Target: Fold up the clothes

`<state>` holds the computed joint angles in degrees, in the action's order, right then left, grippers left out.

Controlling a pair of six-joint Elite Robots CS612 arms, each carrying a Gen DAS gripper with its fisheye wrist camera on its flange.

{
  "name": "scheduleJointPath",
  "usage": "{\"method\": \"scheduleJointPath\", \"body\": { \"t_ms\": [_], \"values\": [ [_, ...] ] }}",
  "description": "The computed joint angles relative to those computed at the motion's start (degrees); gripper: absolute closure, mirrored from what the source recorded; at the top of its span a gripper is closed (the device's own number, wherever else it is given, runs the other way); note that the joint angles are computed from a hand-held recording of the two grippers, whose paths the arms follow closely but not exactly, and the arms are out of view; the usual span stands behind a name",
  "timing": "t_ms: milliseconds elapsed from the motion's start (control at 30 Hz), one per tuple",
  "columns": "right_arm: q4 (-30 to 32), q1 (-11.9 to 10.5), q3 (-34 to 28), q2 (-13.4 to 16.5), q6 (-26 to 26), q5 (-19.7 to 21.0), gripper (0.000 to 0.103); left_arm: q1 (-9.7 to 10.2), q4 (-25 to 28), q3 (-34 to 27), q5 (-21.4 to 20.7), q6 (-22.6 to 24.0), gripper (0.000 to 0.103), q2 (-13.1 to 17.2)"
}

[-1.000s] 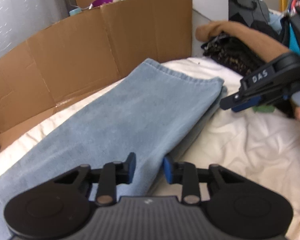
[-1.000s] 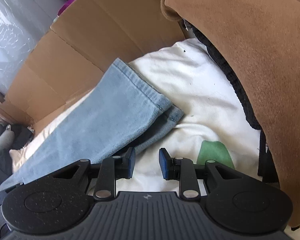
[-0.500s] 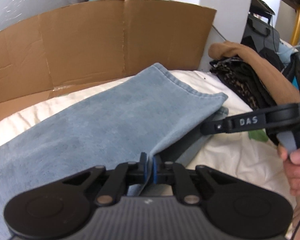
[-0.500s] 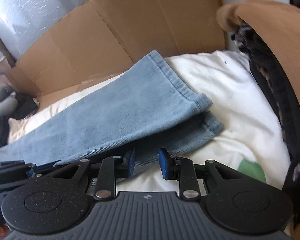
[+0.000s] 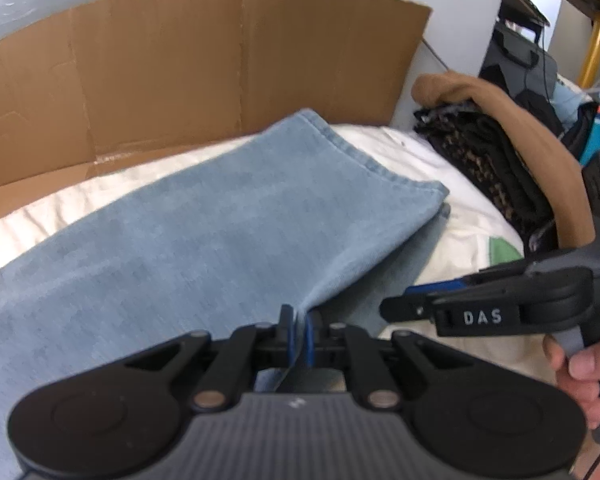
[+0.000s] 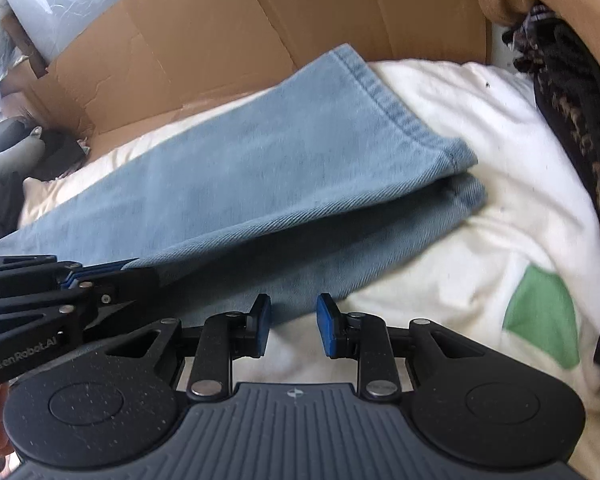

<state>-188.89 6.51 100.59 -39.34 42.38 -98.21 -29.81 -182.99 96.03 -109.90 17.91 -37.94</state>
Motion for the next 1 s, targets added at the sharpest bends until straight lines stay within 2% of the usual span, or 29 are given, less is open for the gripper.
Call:
{"method": "scheduleJointPath", "body": {
  "t_ms": [100,300,367,433,467,667,800,900,1000],
  "values": [
    [0.3,0.2,-0.1,0.0,-0.8,-0.1,0.076,-0.4,2.0,0.5,1.4,2.5,0.085,-0.1],
    [0.4,0.1,0.0,0.0,-0.2,0.3,0.075,-0.42,1.7,1.4,2.8,4.0,0.077,-0.3],
    [0.6,0.1,-0.1,-0.1,-0.1,0.2,0.075,-0.37,1.6,1.8,3.8,4.0,0.068,-0.6],
    [0.4,0.2,0.1,-0.3,0.4,0.2,0.074,-0.42,1.4,2.5,6.1,3.9,0.047,-1.2],
    [0.0,0.2,0.2,-0.4,0.6,0.4,0.074,-0.28,1.2,2.9,6.7,4.1,0.045,-1.6],
    [-1.0,0.4,0.3,-1.2,-0.3,1.1,0.075,1.92,3.3,6.1,5.6,7.6,0.043,-4.9],
    [-2.0,0.7,0.2,-1.5,0.2,1.4,0.075,3.55,3.1,8.4,6.5,11.5,0.035,-6.9],
    [-1.7,1.1,-0.2,-1.5,0.0,2.1,0.075,4.68,2.4,9.2,7.8,11.5,0.032,-7.5],
    [-0.5,1.4,-0.7,-1.5,-0.9,2.7,0.075,5.67,2.1,9.6,8.9,8.9,0.032,-7.6]
  ]
}}
